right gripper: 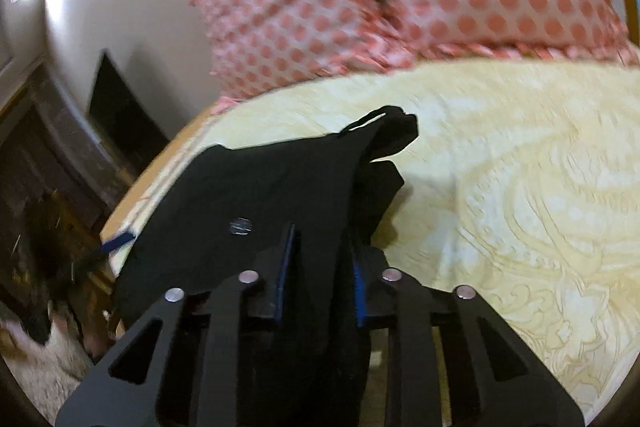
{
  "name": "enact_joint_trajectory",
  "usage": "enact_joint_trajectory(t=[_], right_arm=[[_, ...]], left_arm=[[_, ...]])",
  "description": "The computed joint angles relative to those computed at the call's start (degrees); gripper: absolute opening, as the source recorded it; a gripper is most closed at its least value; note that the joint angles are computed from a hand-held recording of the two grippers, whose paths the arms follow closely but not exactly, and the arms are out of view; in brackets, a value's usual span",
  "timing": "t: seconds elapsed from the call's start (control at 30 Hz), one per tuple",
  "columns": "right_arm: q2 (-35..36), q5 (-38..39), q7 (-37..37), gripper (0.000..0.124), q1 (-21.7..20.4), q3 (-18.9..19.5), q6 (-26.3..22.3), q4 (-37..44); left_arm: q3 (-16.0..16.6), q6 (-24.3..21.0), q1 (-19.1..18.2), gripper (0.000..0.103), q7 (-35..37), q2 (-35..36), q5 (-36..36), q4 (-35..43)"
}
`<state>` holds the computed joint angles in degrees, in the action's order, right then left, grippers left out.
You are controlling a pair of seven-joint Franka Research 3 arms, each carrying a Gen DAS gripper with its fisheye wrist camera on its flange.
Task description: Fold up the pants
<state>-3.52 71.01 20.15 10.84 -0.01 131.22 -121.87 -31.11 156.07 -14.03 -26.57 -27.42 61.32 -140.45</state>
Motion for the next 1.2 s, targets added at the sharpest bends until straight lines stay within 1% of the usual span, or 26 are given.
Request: enact_joint_trajectory(t=[0.03,0.07,0.13,0.17,0.2,0.27,0.3,0.33,0.37,0.4,0.43,0.57,0.6,0.63,0.67,0.7,0.73,0.77,0.8,0.87,0.97,1.03,1.1,1.2], right_arm=[[-0.1,-0.2,-0.5,0.024,0.1,0.1,0.4,-0.1],[0.1,-0.6,0.0,0.024,0.1,0.2,0.9,0.0],[1.5,-2.2,3.1,0.024,0.0,0.1,1.1,1.1],[2.2,-2.7,4.7,0.024,-0.3,0.1,0.8,1.7],[3.1,-3.2,6.6,0.024,-0.7,-0.1,0.1,2.4],[3.9,-3.7,8.7,0.026,-1.3,0.0,-0.9,3.1],[4.1,-4.2,9.7,0.03,-1.4,0.1,-0.8,3.4],[4.5,-5.3,11.2,0.04,-1.5,0.3,-0.2,3.8],[5.1,-6.2,12.8,0.047,-1.7,0.3,-0.2,4.4],[5.5,-6.8,13.9,0.05,-1.9,0.4,-0.4,4.8],[6.4,-7.0,15.0,0.052,-2.2,0.4,-1.6,5.6],[7.4,-5.9,14.5,0.054,-3.1,0.9,-3.6,6.8],[7.5,-5.3,13.3,0.053,-3.3,1.0,-4.4,6.9],[7.4,-4.7,12.2,0.042,-3.4,1.1,-4.7,6.7],[7.2,-4.0,11.0,0.033,-3.6,1.1,-5.2,6.5],[6.8,-3.2,10.0,0.03,-3.7,1.1,-5.4,6.2],[6.4,-2.1,8.7,0.025,-3.8,1.1,-5.8,5.8],[6.0,-1.5,7.8,0.023,-3.7,1.1,-5.8,5.6],[5.7,-1.2,7.3,0.023,-3.6,1.1,-5.6,5.5],[5.4,-1.3,7.5,0.021,-3.4,1.0,-5.4,5.6],[5.4,-1.5,8.0,0.019,-3.1,1.0,-5.4,6.5],[5.7,-1.6,8.6,0.019,-3.0,0.9,-5.5,7.7],[6.4,-2.4,9.2,0.018,-2.8,1.1,-5.0,9.4],[9.2,-4.5,11.5,0.017,-2.4,1.7,-2.6,14.7]], left_arm=[[2.2,-0.1,-0.7,0.101,1.0,-1.5,-2.4,-1.2],[4.3,-0.8,-1.7,0.101,3.6,-1.7,-5.8,-1.6],[9.4,-1.0,-4.0,0.096,11.3,-0.5,-13.9,-2.2],[11.1,-0.4,-4.6,0.089,14.1,0.2,-17.0,-2.4],[13.1,1.1,-5.4,0.08,17.0,1.1,-20.2,-2.7],[18.0,6.6,-7.9,0.073,23.5,3.6,-27.1,-3.6],[19.2,8.1,-8.7,0.071,26.0,4.5,-29.6,-3.7],[20.0,8.8,-9.5,0.071,28.7,5.6,-31.7,-3.3],[19.9,8.2,-9.7,0.071,30.8,6.5,-33.0,-2.5],[19.8,6.9,-9.9,0.071,32.9,7.5,-34.3,-1.4],[19.5,6.6,-9.8,0.071,34.5,8.1,-35.4,-0.8],[17.6,5.7,-7.9,0.071,38.7,9.3,-38.3,0.5],[16.9,5.5,-7.1,0.063,39.2,9.5,-38.8,0.9],[16.1,4.8,-6.3,0.056,39.7,9.9,-39.2,1.4],[14.7,3.2,-5.1,0.044,39.1,9.9,-38.6,2.0],[13.5,1.8,-4.1,0.032,38.6,9.9,-37.8,2.6],[12.3,0.4,-3.3,0.026,37.7,9.6,-36.6,2.9],[12.1,0.5,-3.1,0.017,37.7,9.3,-36.3,2.8],[12.0,1.0,-2.9,0.012,37.6,8.9,-36.1,2.6],[11.8,1.6,-2.7,0.01,37.5,8.3,-35.8,2.5],[11.1,-0.3,-2.2,0.009,38.1,8.4,-34.7,4.0],[11.1,-0.5,-1.9,0.009,38.3,8.8,-34.2,5.0],[11.4,-0.5,-1.6,0.008,38.9,9.5,-33.6,6.3],[11.9,-1.3,-0.6,0.008,40.6,11.8,-32.3,10.2]])
